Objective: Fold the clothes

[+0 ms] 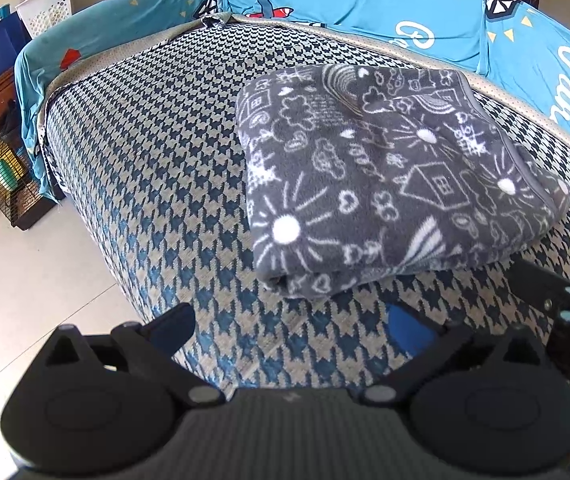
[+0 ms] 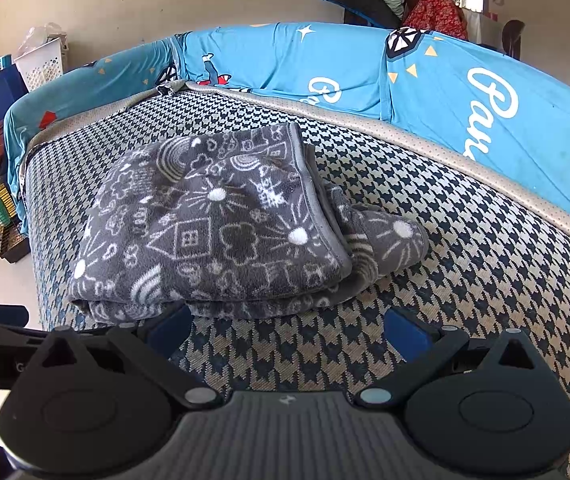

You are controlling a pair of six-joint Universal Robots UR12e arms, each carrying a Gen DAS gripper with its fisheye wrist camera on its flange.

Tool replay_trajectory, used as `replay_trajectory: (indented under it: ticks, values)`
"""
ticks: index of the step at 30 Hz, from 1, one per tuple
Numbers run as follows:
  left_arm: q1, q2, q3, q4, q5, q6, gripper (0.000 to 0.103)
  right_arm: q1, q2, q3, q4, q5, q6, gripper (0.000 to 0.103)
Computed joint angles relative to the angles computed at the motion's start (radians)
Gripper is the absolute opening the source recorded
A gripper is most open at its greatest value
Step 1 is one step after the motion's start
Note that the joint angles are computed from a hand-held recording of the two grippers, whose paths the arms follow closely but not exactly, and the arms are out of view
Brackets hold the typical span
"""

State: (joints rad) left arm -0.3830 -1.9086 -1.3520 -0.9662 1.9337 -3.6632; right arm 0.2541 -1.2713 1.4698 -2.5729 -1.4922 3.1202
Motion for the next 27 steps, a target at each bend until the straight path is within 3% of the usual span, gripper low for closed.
replay_trajectory:
  ticks: [10,17,23,27]
  values:
    - [0.002,-0.005,0.000,0.014,-0.026,0.013,0.103,-0.002,-0.001,0.001,-0.004,-0.007,0.004,0.103]
    - [0.006,-0.019,0.015,-0.044,-0.044,0.001,0.103,-0.004,-0.002,0.002,-0.008,-0.012,0.018,0.103]
    - [0.016,-0.028,0.016,-0.080,-0.102,-0.025,0.103,-0.002,-0.004,0.005,-0.014,-0.020,0.009,0.103]
    - [0.013,-0.032,0.003,-0.038,-0.101,-0.038,0.103,-0.003,-0.005,0.006,-0.014,-0.024,0.008,0.103]
